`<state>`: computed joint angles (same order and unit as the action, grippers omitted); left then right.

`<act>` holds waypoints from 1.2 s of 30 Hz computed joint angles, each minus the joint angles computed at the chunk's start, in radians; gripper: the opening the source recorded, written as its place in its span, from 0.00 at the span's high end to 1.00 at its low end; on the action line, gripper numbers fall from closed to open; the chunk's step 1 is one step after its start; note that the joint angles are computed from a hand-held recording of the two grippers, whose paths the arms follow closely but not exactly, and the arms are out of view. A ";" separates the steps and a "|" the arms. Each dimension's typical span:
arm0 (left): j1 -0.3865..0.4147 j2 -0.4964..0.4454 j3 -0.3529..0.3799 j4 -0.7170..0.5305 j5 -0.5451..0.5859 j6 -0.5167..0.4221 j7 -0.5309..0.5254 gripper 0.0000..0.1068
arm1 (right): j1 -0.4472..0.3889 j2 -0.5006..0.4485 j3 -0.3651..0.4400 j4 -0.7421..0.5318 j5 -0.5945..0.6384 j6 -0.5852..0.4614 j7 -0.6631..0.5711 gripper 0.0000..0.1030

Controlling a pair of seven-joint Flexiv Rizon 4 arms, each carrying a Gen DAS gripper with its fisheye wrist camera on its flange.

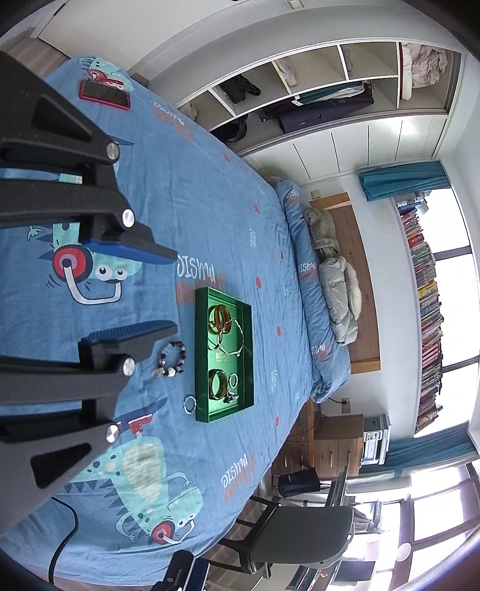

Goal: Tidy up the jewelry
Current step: 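Grasp the silver ring with the left tool while the right tool grasps the twisted silver bangle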

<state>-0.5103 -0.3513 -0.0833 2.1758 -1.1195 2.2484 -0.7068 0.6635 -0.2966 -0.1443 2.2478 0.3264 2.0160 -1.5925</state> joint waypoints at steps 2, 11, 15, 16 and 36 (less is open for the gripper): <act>0.007 0.011 -0.001 0.020 0.018 -0.005 -0.025 0.72 | 0.015 0.008 -0.007 0.012 0.016 0.007 -0.006 0.58; 0.129 -0.005 0.032 0.082 0.251 -0.140 -0.251 0.72 | -0.078 -0.046 0.071 -0.006 -0.030 0.019 0.051 0.57; 0.248 -0.040 0.001 0.072 0.458 -0.216 -0.378 0.72 | -0.172 -0.111 0.134 -0.040 -0.122 0.025 0.124 0.57; 0.274 -0.052 -0.010 0.064 0.499 -0.234 -0.401 0.72 | -0.193 -0.129 0.147 -0.051 -0.146 0.025 0.142 0.57; 0.374 -0.335 -0.048 -0.254 0.806 -0.515 -0.564 0.72 | -0.538 -0.455 0.338 -0.337 -0.622 -0.060 0.429 0.57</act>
